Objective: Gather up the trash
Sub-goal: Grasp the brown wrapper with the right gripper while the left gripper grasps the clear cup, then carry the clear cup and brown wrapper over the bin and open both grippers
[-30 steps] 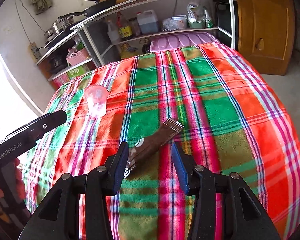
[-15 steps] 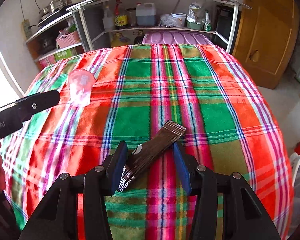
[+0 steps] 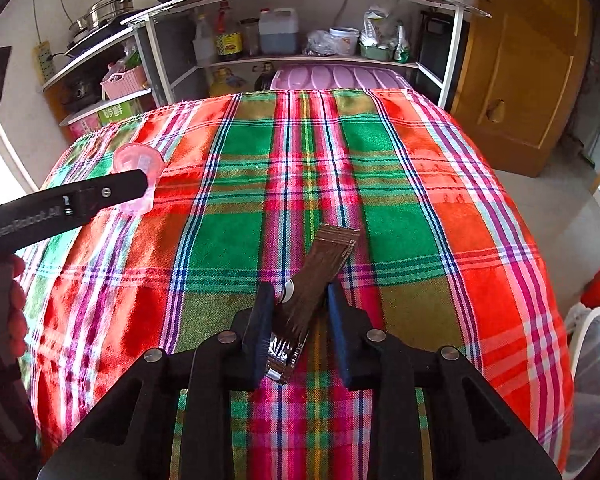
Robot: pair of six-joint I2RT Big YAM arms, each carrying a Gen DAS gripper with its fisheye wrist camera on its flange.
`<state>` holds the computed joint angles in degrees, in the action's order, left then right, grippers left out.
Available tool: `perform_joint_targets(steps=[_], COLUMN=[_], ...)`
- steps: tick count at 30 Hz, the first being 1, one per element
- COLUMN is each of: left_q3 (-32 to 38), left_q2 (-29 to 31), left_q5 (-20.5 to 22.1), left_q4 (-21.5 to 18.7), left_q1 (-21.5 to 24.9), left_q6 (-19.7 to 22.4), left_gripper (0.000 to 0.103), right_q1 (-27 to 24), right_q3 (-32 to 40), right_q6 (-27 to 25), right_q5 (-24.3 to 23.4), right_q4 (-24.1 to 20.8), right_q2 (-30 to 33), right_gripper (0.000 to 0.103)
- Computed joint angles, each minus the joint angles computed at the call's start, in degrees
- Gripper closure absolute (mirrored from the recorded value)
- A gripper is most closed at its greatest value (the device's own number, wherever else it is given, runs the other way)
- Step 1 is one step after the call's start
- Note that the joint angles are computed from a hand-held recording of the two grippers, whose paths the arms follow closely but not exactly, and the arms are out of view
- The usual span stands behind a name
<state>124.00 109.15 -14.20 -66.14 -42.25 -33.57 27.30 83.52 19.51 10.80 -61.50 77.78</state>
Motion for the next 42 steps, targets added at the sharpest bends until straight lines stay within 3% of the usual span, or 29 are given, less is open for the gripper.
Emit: perform_joint_targets(steps=[7,16,30,42], left_q3=[2.6,2.4,-1.9,-2.8], left_q2=[2.4,2.4,-2.0,-4.5], left_q5=[-0.8,-2.0,-4.3,-3.5], left_q4=[-1.4,-1.9,0.7,1.5], left_q1=[0.2,0.2,-1.6,-5.9], left_q6=[-0.3,-0.6,0.2,1.1], left_gripper=[0.039,0.074,0.075,0.075], right_q1=[0.1,0.1,-1.3,-3.9], right_q3=[-0.1,-0.7,-3.1,-7.3], right_q6=[0.0,0.1,0.4,0.6], right_q5=[0.1,0.1,-3.2,-3.8], right_q4=[0.4,1.2,3.8,3.9], right_q2=[0.0,-0.4,-3.6,-11.6], right_gripper=[0.075,0.075,0.077,0.078])
